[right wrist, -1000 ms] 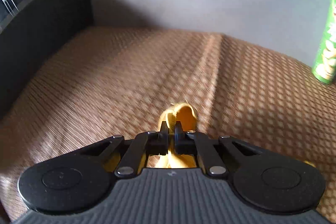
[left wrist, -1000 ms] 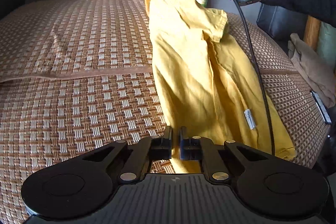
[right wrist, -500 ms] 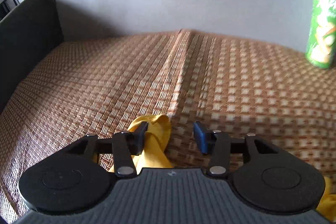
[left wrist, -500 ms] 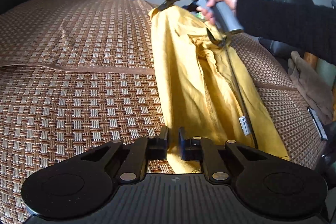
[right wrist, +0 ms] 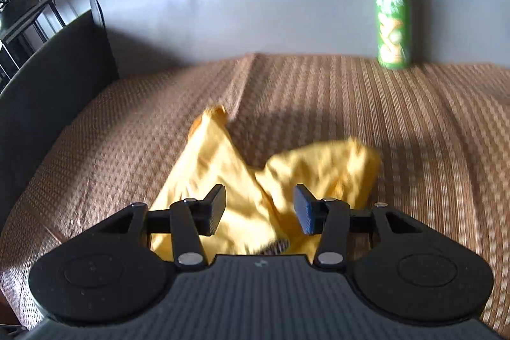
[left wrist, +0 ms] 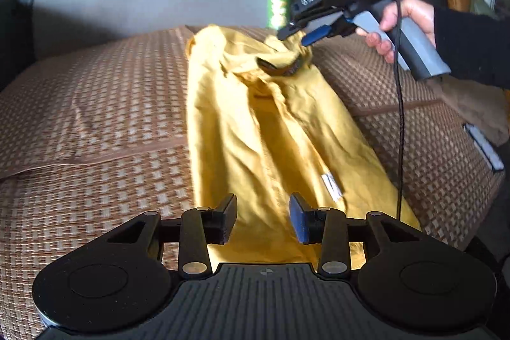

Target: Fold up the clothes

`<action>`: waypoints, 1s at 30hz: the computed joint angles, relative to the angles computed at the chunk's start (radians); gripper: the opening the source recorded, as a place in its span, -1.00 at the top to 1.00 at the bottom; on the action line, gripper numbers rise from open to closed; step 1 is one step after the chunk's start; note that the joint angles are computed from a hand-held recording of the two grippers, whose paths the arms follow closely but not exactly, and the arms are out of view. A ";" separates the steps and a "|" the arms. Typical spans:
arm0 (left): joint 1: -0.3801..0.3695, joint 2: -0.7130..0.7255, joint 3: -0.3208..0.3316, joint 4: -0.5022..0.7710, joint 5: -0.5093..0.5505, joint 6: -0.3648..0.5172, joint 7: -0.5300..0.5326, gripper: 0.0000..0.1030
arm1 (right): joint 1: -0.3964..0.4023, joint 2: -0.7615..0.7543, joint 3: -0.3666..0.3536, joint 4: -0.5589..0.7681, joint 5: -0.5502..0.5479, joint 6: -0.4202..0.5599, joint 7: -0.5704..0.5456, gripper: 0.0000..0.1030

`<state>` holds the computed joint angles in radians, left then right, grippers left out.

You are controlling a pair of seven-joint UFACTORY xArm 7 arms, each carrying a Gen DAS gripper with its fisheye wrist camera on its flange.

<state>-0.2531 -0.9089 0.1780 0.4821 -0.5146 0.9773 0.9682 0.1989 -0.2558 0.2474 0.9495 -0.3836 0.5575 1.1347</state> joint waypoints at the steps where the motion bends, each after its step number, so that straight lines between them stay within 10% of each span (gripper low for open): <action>1: -0.002 -0.002 -0.023 -0.010 0.000 -0.015 -0.010 -0.07 | 0.004 -0.006 0.000 -0.021 0.012 -0.010 0.012 -0.01; 10: -0.037 0.043 -0.049 -0.036 0.030 -0.078 -0.057 -0.07 | -0.030 0.043 0.021 -0.030 -0.073 -0.038 0.212 0.00; 12: -0.041 0.054 -0.027 -0.026 0.027 -0.060 -0.042 -0.07 | 0.009 0.053 -0.016 -0.036 0.004 -0.057 0.126 0.90; 13: -0.041 0.061 -0.017 -0.021 0.023 -0.051 -0.034 -0.07 | 0.010 0.045 -0.019 -0.049 0.003 -0.081 0.126 0.93; 20: -0.023 0.097 0.006 0.003 -0.013 -0.015 0.007 -0.07 | -0.029 0.025 0.021 -0.098 -0.103 -0.010 0.267 0.91; 25: -0.009 0.138 0.020 0.070 -0.075 -0.022 0.005 -0.08 | -0.060 -0.069 0.077 -0.118 -0.244 -0.026 0.404 0.51; 30: -0.068 0.347 0.002 0.223 -0.229 -0.149 0.020 -0.08 | -0.040 -0.076 0.068 -0.129 -0.235 -0.208 0.329 0.53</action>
<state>-0.3212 -0.5622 0.1796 0.7056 -0.7440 0.8286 0.9877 0.1587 -0.3318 0.3152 0.8203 -0.6183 0.3499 1.4638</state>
